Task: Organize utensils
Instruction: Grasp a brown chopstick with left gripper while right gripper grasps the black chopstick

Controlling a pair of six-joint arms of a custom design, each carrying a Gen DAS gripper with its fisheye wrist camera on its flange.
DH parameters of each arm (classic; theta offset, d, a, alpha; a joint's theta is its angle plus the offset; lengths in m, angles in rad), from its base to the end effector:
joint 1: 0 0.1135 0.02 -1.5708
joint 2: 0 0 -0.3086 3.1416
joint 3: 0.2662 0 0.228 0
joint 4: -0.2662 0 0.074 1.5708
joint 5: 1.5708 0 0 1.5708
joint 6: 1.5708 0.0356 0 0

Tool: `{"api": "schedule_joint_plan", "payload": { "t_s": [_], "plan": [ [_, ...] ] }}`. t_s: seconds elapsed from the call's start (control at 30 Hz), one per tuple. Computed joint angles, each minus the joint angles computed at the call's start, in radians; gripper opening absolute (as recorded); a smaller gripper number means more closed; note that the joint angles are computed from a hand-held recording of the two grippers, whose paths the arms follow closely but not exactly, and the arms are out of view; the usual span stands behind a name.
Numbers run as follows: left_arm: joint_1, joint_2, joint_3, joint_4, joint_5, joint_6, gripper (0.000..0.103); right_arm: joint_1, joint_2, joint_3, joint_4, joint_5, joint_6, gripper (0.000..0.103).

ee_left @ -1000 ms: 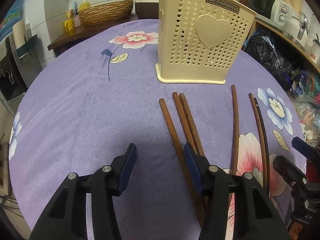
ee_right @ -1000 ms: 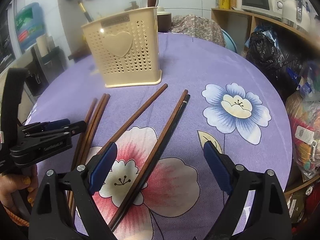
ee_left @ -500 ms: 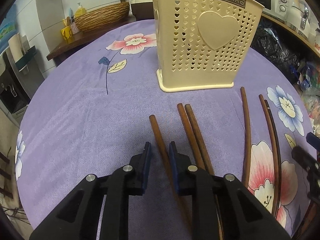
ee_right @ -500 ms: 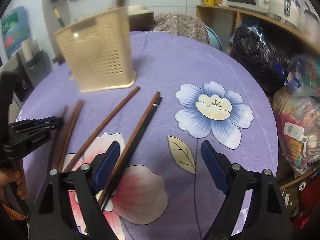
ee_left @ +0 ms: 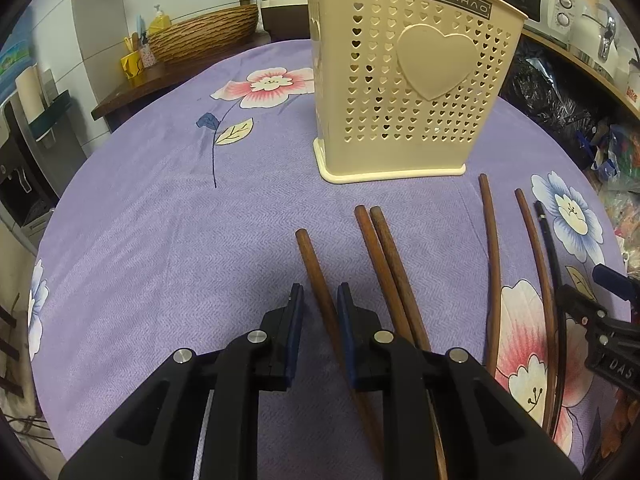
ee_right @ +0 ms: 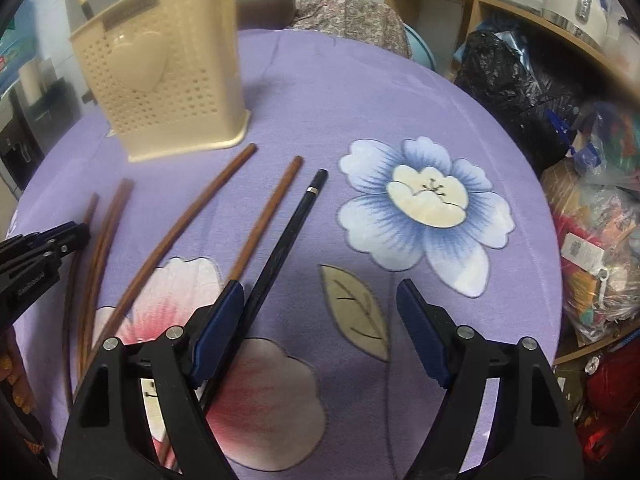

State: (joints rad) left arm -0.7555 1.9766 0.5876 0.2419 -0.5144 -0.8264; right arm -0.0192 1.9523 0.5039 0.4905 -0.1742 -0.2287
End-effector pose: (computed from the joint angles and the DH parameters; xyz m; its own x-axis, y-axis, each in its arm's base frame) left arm 0.2186 -0.1818 0.0958 -0.7803 -0.1446 -0.6084 -0.1834 0.9830 0.0015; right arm 0.2841 0.0007 0.0997 -0.7782 -0.2084 -0.5924 -0.2641 0.9645 0.0077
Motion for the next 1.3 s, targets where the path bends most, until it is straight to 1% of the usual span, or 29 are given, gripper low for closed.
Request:
{"api": "schedule_joint_plan", "payload": {
  "t_s": [0.13,0.2,0.27,0.3,0.33,0.4,0.5,0.57,0.67,0.8,0.9,1.03,1.17,1.3],
  "plan": [
    [-0.001,0.000,0.003,-0.005,-0.003,-0.003,0.019,-0.022,0.004,0.018,-0.024,-0.026,0.001,0.078],
    [0.001,0.000,0.002,-0.002,0.000,-0.007,0.019,-0.021,0.008,0.023,-0.020,-0.038,0.017,0.074],
    [0.005,-0.003,0.000,0.003,0.007,-0.010,0.019,-0.016,0.023,0.054,-0.050,-0.055,0.031,0.067],
    [0.007,-0.004,-0.001,0.005,0.009,-0.011,0.019,-0.011,0.029,0.063,-0.049,-0.050,0.040,0.065],
    [0.009,-0.004,0.000,0.007,0.013,-0.011,0.019,-0.009,0.034,0.076,-0.057,-0.050,0.050,0.060],
    [0.012,-0.001,0.006,0.005,0.015,-0.011,0.019,-0.005,0.045,0.102,-0.069,-0.053,0.072,0.057],
    [0.013,0.008,0.028,-0.008,0.016,-0.006,0.019,0.022,0.065,0.143,-0.080,-0.012,0.084,0.047],
    [0.016,0.014,0.043,-0.012,0.023,-0.002,0.019,0.032,0.079,0.184,-0.106,-0.004,0.104,0.035],
    [0.021,0.031,0.085,-0.039,0.026,0.020,0.019,0.048,0.107,0.256,-0.154,-0.001,0.127,0.025],
    [0.028,0.041,0.118,-0.071,0.030,0.036,0.018,0.073,0.129,0.309,-0.186,0.014,0.152,0.020],
    [0.025,0.046,0.128,-0.082,0.022,0.041,0.017,0.083,0.131,0.306,-0.175,0.023,0.162,0.018],
    [0.031,0.045,0.123,-0.073,0.025,0.041,0.012,0.083,0.132,0.296,-0.157,0.024,0.172,0.012],
    [0.045,0.038,0.105,-0.038,0.040,0.037,0.011,0.070,0.137,0.290,-0.136,-0.004,0.182,0.011],
    [0.059,0.027,0.059,0.042,0.062,0.029,0.011,0.057,0.139,0.276,-0.107,-0.038,0.179,0.011]
  ]
}}
